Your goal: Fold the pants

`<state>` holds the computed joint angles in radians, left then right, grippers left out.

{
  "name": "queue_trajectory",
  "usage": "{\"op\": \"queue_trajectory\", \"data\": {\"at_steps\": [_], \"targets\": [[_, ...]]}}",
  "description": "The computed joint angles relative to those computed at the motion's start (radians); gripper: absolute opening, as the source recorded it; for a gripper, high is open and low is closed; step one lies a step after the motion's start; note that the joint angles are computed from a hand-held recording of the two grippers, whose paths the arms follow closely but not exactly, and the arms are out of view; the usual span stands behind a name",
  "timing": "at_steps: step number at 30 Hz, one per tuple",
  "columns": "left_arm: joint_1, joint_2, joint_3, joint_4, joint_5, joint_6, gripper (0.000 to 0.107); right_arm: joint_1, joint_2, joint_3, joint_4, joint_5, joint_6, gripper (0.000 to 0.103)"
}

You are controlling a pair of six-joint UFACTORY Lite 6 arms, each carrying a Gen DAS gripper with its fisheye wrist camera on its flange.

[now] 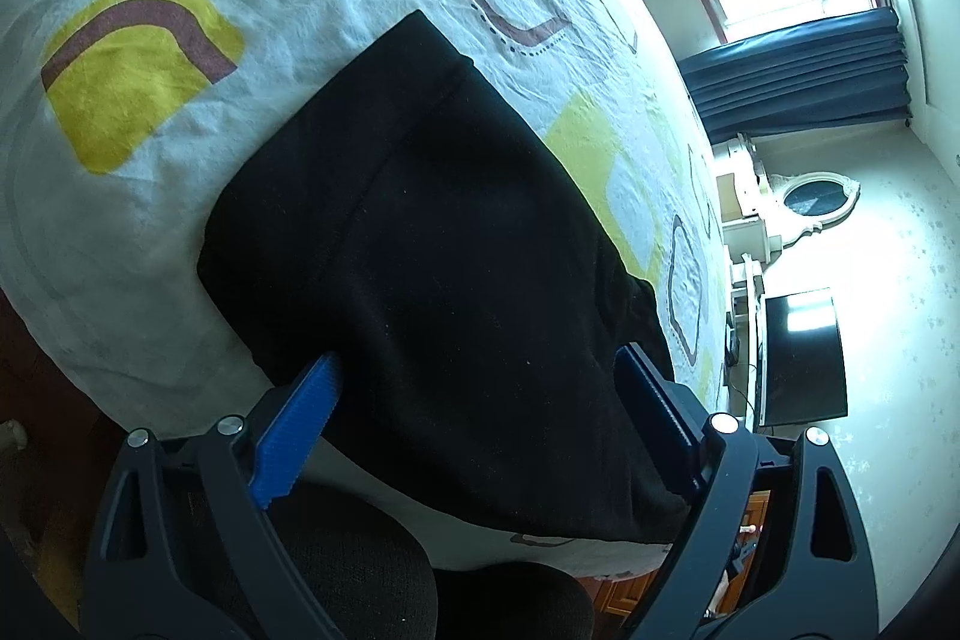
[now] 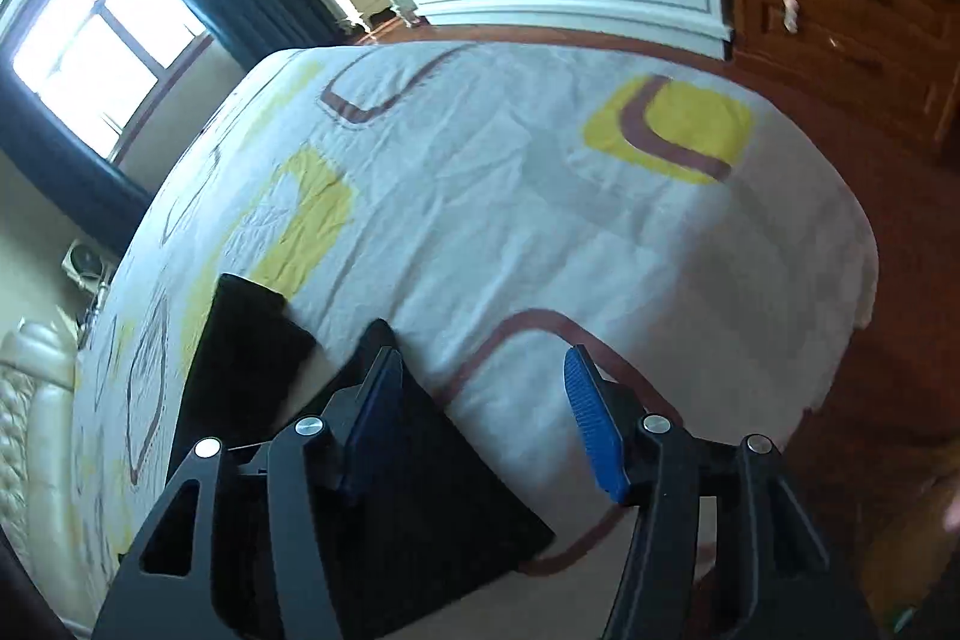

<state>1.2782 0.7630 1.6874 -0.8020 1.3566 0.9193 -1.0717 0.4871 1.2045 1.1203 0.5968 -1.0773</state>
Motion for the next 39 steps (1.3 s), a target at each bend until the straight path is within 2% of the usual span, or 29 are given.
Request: {"op": "queue_trajectory", "data": {"at_steps": [3,5,7,9,10,12,13,14,17,19,21,23,24,28,32,33,34,36,39], "targets": [[0.0,-0.003,-0.007,-0.015,-0.006,-0.002,0.091,-0.072,0.023,-0.058,-0.021,0.083,-0.024,0.056],[-0.002,-0.016,-0.027,-0.016,-0.017,0.001,0.091,-0.096,0.036,-0.101,0.025,0.159,-0.081,0.04],[-0.008,-0.016,-0.024,-0.01,-0.019,-0.003,0.091,-0.062,-0.029,-0.166,0.038,0.094,-0.138,0.023],[-0.007,-0.018,-0.021,-0.012,-0.013,-0.008,0.091,-0.034,-0.104,-0.221,0.058,0.019,-0.218,0.015],[-0.001,-0.015,-0.014,-0.016,-0.004,-0.009,0.091,-0.045,-0.116,-0.226,0.074,0.015,-0.237,0.015],[0.01,-0.011,-0.006,-0.019,0.001,0.0,0.091,-0.073,-0.084,-0.191,0.06,0.024,-0.236,0.015],[0.015,-0.009,-0.002,-0.017,0.0,0.007,0.091,-0.087,-0.047,-0.157,0.027,0.046,-0.208,0.025],[0.019,-0.008,0.002,-0.015,0.0,0.013,0.091,-0.1,-0.042,-0.153,0.029,0.04,-0.174,0.03],[0.029,0.008,0.032,-0.011,-0.004,0.018,0.091,-0.116,-0.201,-0.241,0.08,-0.105,-0.127,0.038],[0.031,0.022,0.057,-0.012,0.0,0.008,0.091,-0.124,-0.268,-0.289,0.235,-0.036,-0.191,0.057],[0.032,0.028,0.068,-0.014,0.004,0.003,0.091,-0.096,-0.207,-0.244,0.263,0.163,-0.146,0.057],[0.032,0.031,0.073,-0.021,0.003,0.002,0.091,0.004,-0.111,-0.174,0.285,0.265,-0.07,0.057],[0.035,0.031,0.071,-0.024,0.004,0.002,0.091,0.055,-0.061,-0.145,0.316,0.28,-0.052,0.057],[0.051,0.035,0.068,-0.016,0.009,0.0,0.092,0.237,0.085,-0.024,0.387,0.186,0.014,0.057],[0.066,0.066,0.103,0.0,0.002,-0.012,0.092,0.328,0.151,0.049,0.45,0.083,0.041,0.056],[0.068,0.08,0.119,0.003,0.0,-0.023,0.092,0.341,0.148,0.046,0.473,0.064,0.033,0.05],[0.07,0.094,0.133,0.008,-0.004,-0.036,0.092,0.352,0.145,0.047,0.482,0.049,0.021,0.032],[0.073,0.119,0.153,0.016,0.001,-0.059,0.092,0.375,0.143,0.056,0.443,0.005,0.044,0.012],[0.075,0.13,0.157,0.022,0.003,-0.067,0.092,0.354,0.094,-0.012,0.519,0.017,-0.042,0.007]]}}
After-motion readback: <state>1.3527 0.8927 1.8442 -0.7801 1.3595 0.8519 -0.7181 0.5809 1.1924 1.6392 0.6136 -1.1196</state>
